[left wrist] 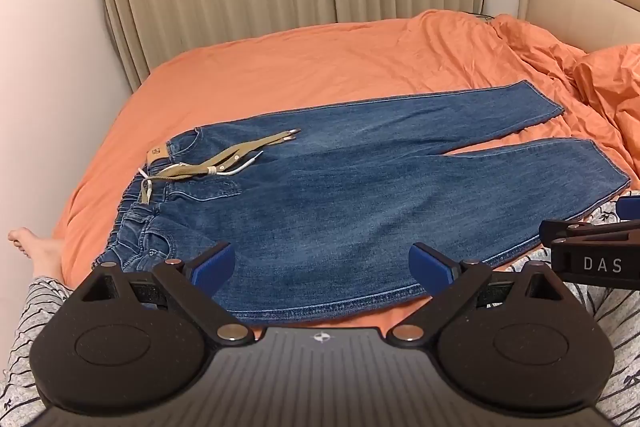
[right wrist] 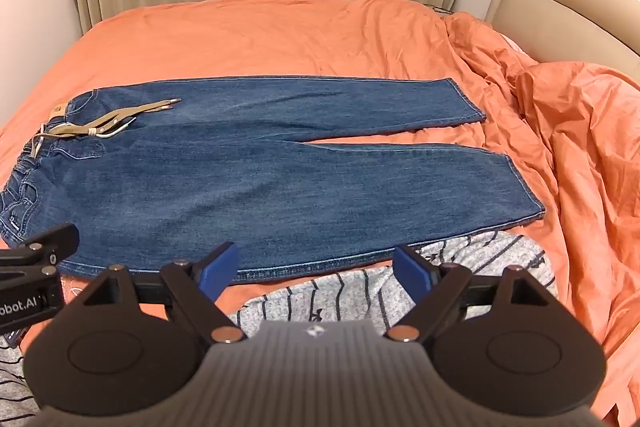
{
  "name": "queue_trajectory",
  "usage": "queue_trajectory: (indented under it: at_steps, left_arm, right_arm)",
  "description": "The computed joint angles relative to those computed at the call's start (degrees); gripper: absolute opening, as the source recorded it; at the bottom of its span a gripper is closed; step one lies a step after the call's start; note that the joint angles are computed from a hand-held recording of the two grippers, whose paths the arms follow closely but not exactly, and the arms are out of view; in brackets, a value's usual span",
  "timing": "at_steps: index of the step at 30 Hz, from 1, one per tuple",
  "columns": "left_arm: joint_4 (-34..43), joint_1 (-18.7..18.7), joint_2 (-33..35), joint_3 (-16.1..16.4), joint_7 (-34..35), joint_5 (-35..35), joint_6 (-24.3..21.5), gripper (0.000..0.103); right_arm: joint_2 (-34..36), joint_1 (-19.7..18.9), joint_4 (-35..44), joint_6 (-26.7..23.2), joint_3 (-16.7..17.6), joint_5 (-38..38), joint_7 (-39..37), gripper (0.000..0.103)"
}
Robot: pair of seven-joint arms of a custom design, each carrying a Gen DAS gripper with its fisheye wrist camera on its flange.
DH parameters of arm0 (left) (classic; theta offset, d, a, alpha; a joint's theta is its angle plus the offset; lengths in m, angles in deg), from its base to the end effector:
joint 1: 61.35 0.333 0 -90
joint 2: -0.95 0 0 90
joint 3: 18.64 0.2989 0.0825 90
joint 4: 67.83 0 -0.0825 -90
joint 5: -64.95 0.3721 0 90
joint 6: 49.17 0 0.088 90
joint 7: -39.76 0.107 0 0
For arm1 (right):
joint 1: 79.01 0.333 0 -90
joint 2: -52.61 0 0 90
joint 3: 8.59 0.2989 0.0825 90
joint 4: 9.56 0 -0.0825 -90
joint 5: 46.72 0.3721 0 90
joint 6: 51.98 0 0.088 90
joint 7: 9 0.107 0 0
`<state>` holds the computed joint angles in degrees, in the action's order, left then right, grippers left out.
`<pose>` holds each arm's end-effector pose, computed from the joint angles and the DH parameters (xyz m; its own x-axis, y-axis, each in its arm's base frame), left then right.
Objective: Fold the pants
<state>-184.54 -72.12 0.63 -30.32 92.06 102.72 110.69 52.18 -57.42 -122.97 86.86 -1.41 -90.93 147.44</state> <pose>0.5290 -0.2491 0.5151 -0.2114 -0.9697 -0.1223 -0.6312 0.2310 -0.7404 0.5109 0.2774 0.5063 -0.1913 -0.9808 0.0375 -0.7198 0.1142 -0.6847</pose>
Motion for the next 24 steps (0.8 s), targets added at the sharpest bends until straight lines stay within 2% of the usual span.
queue_trajectory:
  at_steps: [9,15,19,21,22,24]
  left_arm:
    - [0.14,-0.15,0.32,-0.05,-0.68,1.51,0.15,0.103]
    - [-0.24,0.17,0.11,0.23,0.04,0.92,2.0,0.103]
    - [-0.23,0.32,0.29,0.33,-3.35,4.72,3.06,0.103]
    - [-0.25,0.35,0.28,0.34,-2.52,3.79,3.19,0.103]
    - [-0.03,0.0,0.09,0.0,1.8,-0.98,0.51,0.103]
    - [0.3,-0.21,0.09,-0.13,3.82,-3.03,-0.98,0.103]
  right_arm:
    - [-0.12,0.07,0.03,-0.33,0.08,0.06,0.04,0.081]
    - [0.13,0.15,0.4,-0.59,0.08,0.3,-0.15,0.081]
    - [0.26,0.18,0.45,-0.35,0.0,0.59,-0.29,0.081]
    - [0.25,0.17,0.4,-0.16,-0.08,0.86,-0.72,0.081]
    - [0.3,0.17,0.5,-0.19,-0.09,1.01,-0.93,0.081]
    - [0.31,0.18,0.51,-0.16,-0.11,1.07,-1.04,0.081]
